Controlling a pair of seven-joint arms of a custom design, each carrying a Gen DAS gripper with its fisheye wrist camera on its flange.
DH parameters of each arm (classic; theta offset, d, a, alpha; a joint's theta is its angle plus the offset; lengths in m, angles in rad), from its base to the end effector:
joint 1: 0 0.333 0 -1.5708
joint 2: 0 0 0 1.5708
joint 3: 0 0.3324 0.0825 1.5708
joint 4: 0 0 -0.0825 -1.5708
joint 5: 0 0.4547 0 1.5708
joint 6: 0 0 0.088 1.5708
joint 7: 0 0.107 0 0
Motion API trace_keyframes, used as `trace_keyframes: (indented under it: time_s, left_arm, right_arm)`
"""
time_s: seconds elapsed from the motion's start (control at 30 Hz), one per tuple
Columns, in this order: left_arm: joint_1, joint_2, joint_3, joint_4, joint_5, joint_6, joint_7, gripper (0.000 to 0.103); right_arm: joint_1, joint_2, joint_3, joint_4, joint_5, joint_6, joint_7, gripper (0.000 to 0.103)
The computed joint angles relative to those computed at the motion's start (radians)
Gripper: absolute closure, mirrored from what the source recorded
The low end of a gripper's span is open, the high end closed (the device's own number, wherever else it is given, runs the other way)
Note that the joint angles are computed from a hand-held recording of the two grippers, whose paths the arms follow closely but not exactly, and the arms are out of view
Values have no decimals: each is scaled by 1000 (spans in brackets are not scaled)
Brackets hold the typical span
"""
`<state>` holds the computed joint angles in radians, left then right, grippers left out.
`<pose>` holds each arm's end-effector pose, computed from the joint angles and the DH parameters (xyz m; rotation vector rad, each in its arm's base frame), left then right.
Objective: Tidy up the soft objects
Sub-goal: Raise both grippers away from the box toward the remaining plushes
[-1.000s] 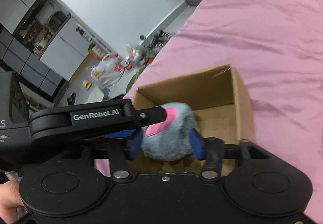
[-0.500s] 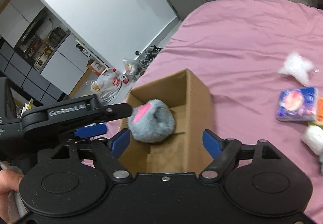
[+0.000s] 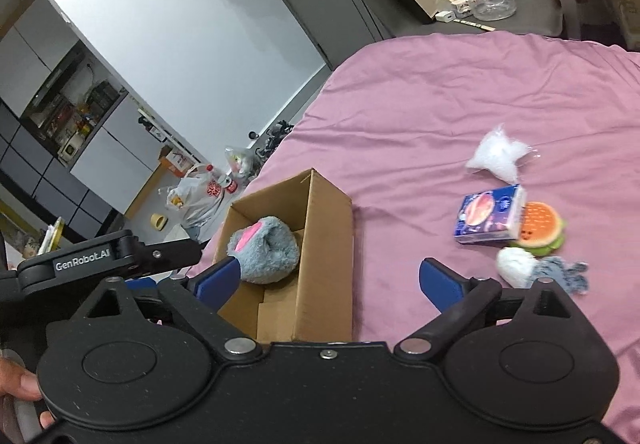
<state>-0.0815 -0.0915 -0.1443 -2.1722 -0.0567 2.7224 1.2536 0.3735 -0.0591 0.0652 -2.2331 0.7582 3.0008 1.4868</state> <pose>0.6078 -0.1392 0.4879 -2.0579 1.8032 -0.8088 0.5741 0.2151 0.4558 -1.4551 1.7513 -0.1381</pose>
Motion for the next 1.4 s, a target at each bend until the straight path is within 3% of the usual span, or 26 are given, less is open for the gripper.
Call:
trace_keyframes:
  time_s: [0.1, 0.4, 0.5, 0.63, 0.77, 1.1, 1.27, 1.4]
  left_arm:
    - [-2, -35, -9, -19, 29, -6, -25, 6]
    - [-37, -133, -29, -80, 24, 0, -42, 1]
    - [-36, -166, -45, -106, 57, 16, -80, 0]
    - [-41, -203, -57, -135, 78, 24, -124, 0]
    - [-43, -231, -69, -162, 109, 23, -161, 0]
    - [-62, -290, -97, -219, 158, 26, -221, 0]
    - [-93, -312, -91, -249, 147, 42, -210, 0]
    - [-95, -333, -103, -262, 159, 17, -204, 0]
  right_arm:
    - [9, -46, -22, -27, 104, -21, -100, 0]
    - [14, -220, -73, -183, -13, 24, 1, 0]
    - [79, -267, -147, -223, 3, 34, -37, 0]
    - [55, -311, -145, -263, -75, 33, 27, 0]
    - [78, -352, -175, -297, -122, 40, 46, 0]
    - [-13, -442, -114, -367, -328, 28, 212, 0]
    - [-16, -479, -124, -403, -391, 10, 247, 0]
    - [-72, -508, -80, -424, -463, -17, 299, 0]
